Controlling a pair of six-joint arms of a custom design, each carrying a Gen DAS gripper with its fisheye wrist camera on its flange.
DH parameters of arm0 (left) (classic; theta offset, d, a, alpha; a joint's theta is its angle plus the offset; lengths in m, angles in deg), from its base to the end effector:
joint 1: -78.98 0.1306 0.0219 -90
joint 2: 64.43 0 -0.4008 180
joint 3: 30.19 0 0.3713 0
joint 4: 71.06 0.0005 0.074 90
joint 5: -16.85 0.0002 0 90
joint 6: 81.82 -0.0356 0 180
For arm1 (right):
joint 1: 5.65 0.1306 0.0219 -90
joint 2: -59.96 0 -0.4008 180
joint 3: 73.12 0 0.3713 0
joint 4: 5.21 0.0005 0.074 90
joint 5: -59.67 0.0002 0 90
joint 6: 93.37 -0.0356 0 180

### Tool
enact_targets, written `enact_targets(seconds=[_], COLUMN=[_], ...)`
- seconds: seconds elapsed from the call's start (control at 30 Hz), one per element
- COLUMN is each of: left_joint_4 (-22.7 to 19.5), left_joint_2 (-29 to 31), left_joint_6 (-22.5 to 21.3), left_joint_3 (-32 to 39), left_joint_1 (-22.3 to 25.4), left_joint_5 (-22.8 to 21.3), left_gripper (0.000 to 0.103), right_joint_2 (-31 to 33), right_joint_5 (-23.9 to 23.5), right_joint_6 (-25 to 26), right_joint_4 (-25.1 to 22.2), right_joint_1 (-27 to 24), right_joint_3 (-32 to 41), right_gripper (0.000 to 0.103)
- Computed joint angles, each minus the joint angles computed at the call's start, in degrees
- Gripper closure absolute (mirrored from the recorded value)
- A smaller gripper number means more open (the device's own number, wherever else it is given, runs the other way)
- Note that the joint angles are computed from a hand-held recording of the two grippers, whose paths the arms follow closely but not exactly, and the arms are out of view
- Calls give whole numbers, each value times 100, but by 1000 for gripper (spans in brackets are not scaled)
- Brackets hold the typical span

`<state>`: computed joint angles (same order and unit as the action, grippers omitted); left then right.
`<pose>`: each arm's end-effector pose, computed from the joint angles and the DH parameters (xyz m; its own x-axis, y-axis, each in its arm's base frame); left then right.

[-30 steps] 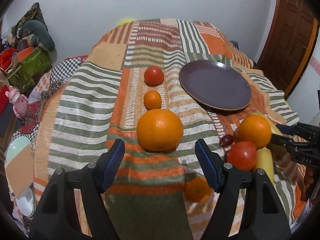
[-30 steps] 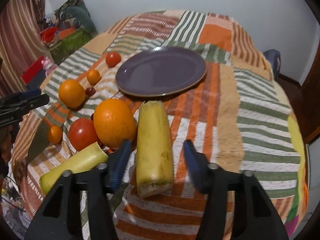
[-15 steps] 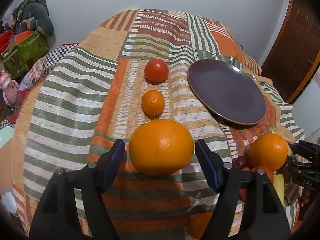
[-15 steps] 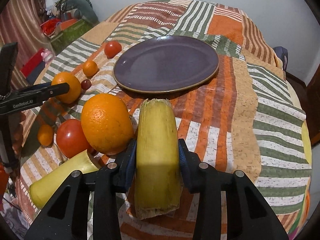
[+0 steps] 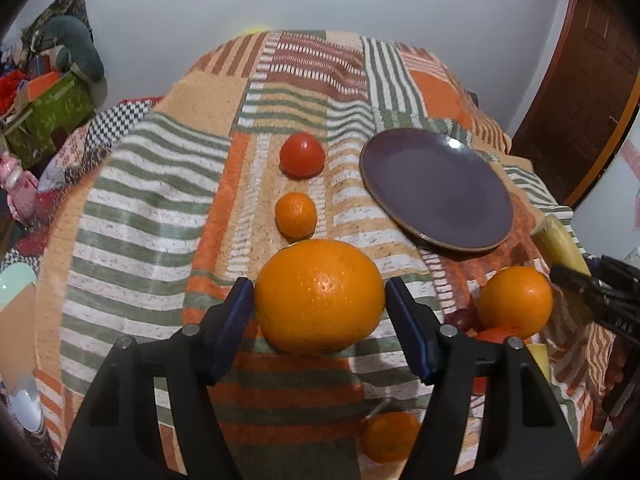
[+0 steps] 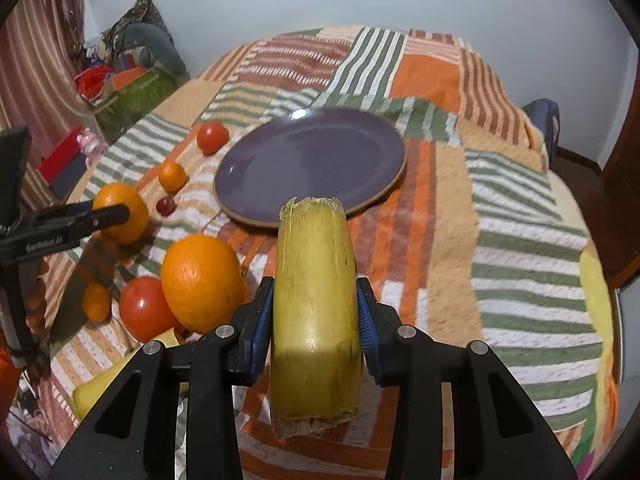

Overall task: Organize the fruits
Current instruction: 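Grasp the large orange with the left gripper while the right gripper lifts the corn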

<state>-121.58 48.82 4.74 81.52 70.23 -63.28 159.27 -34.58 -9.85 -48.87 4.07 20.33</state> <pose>0.6100 -0.1006 0.4027 -0.7628 0.1772 -0.6218 0.3003 0.9488 -0.0981 0.5191 0.0911 0.4048 -0.7693 -0.0176 -0.6387 -0.1298 0.9831 0.1293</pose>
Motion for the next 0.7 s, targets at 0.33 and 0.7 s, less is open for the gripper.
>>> enact_targets(seconds=[0.33,0.7], left_joint_4=[164,64], left_joint_2=[-296,117], left_joint_6=[-63,-24], left_joint_3=[207,1034], left_joint_1=[-191,-468], left_joint_5=[76,76], left_gripper=[36,36], right_joint_2=[-87,206], right_joint_5=[170,198], right_joint_6=[61,0], right_joint_4=[312,689], right_joint_1=[-51,-10], right_joint_3=[308,806], right_gripper=[67,67])
